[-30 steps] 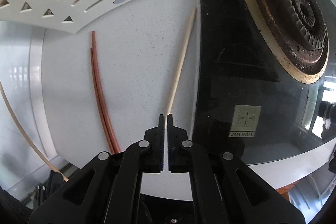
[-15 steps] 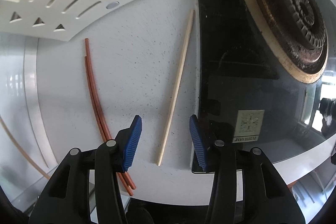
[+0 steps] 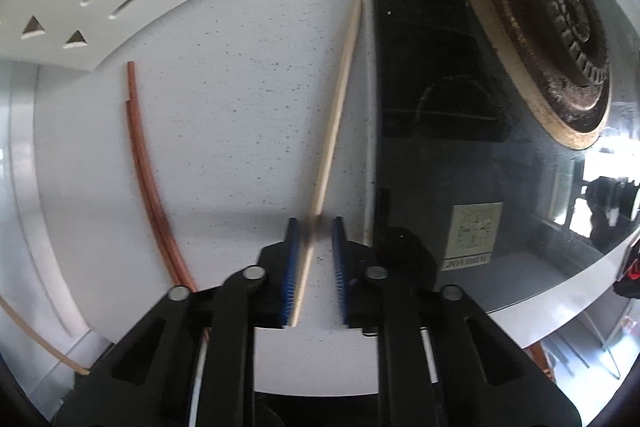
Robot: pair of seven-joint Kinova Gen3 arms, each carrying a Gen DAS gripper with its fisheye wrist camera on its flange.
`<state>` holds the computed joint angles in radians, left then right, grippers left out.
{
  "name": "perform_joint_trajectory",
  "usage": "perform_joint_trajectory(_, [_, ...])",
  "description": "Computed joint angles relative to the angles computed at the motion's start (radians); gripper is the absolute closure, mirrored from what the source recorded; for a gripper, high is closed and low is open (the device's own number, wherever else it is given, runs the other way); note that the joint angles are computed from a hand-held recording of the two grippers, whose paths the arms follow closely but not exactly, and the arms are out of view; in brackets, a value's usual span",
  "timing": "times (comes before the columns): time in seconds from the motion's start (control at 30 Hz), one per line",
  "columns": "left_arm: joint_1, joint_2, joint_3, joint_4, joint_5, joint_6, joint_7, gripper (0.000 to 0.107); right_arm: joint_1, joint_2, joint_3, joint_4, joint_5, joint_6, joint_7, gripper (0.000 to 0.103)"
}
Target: Organize utensils
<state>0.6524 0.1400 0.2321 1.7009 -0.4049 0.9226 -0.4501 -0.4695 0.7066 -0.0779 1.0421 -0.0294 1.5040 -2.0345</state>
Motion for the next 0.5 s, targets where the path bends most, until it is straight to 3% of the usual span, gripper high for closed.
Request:
perform_joint_trajectory(0.23, [0.001, -0.003, 0.000, 0.005, -0.012, -0.008, 0.009, 0.101, -0.005, -0.010, 0.001, 0.010, 0.010, -0.002, 0.009, 0.097])
perform_joint_trajectory(0.5, [0.006, -0.003, 0.002, 0.009, -0.026, -0.007, 0.024, 0.101, 0.077, -0.045, -0.009, 0.092, -0.031, -0.070, 0.085, 0.098])
